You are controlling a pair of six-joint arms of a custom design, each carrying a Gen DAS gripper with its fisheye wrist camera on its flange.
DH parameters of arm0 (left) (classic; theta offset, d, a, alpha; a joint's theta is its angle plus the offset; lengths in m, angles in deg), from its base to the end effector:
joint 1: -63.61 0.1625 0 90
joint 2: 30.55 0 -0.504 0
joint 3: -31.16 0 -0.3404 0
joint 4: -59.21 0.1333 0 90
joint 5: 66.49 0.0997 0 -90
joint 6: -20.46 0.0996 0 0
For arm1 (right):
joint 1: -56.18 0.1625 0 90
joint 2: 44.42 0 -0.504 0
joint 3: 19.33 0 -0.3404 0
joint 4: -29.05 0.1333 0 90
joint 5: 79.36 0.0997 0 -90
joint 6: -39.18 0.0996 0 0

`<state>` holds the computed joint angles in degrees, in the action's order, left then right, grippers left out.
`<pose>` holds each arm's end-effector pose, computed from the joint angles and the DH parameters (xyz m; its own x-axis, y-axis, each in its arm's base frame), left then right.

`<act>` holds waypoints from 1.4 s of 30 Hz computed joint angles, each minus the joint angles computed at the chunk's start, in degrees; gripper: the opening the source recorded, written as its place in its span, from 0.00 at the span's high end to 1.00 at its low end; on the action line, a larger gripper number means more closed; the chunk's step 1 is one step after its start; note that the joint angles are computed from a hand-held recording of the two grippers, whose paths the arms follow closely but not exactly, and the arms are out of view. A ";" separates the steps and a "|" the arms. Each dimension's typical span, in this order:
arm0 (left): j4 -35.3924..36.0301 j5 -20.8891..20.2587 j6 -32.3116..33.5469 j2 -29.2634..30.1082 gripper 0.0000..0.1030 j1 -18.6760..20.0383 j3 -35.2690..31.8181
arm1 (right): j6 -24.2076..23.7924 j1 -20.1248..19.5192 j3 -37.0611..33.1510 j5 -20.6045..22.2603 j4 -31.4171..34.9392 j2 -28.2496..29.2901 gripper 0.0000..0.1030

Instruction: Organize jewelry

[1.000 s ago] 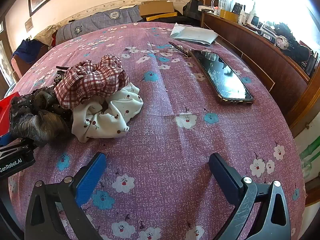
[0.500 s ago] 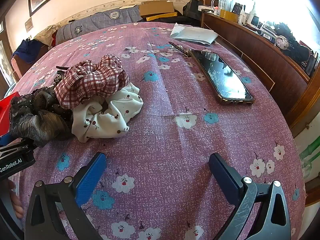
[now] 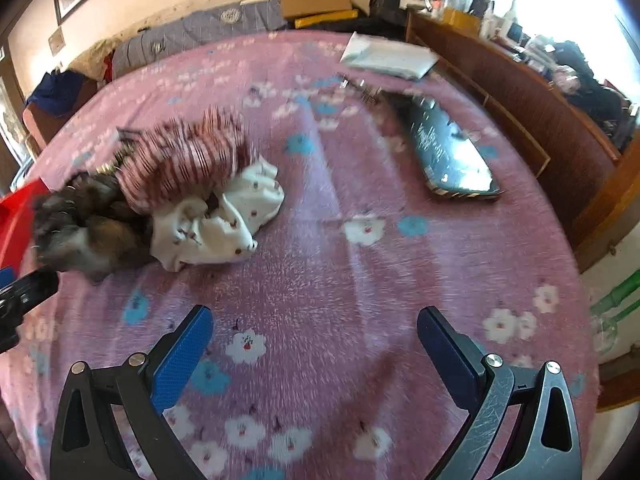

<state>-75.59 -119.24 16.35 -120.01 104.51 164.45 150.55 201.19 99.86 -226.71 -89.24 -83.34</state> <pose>-0.1388 -0.3764 0.3532 -0.5817 0.5465 -0.6024 0.7159 0.6956 -0.0603 0.4124 -0.2283 0.0320 -0.5552 0.6286 0.5447 -0.0341 0.6371 -0.7700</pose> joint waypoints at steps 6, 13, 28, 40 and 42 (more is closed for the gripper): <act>11.99 2.57 -6.10 -8.91 0.00 -6.74 -4.09 | 11.59 5.67 -9.14 -1.22 20.92 -2.01 0.00; 23.74 1.01 -10.40 -13.39 0.00 -10.50 -12.00 | 23.70 9.76 -20.99 -3.66 42.96 -0.52 0.00; 39.41 -4.06 -14.38 -16.26 0.00 -12.85 -22.54 | 25.86 13.10 -33.27 -6.38 55.56 2.82 0.00; 53.54 -0.54 -16.19 -14.87 0.00 -13.18 -24.22 | 15.26 10.94 -29.82 -0.46 44.40 3.05 0.00; 53.53 -0.60 -15.77 -14.53 0.00 -12.22 -23.95 | 13.49 10.52 -28.58 0.02 41.22 2.96 0.00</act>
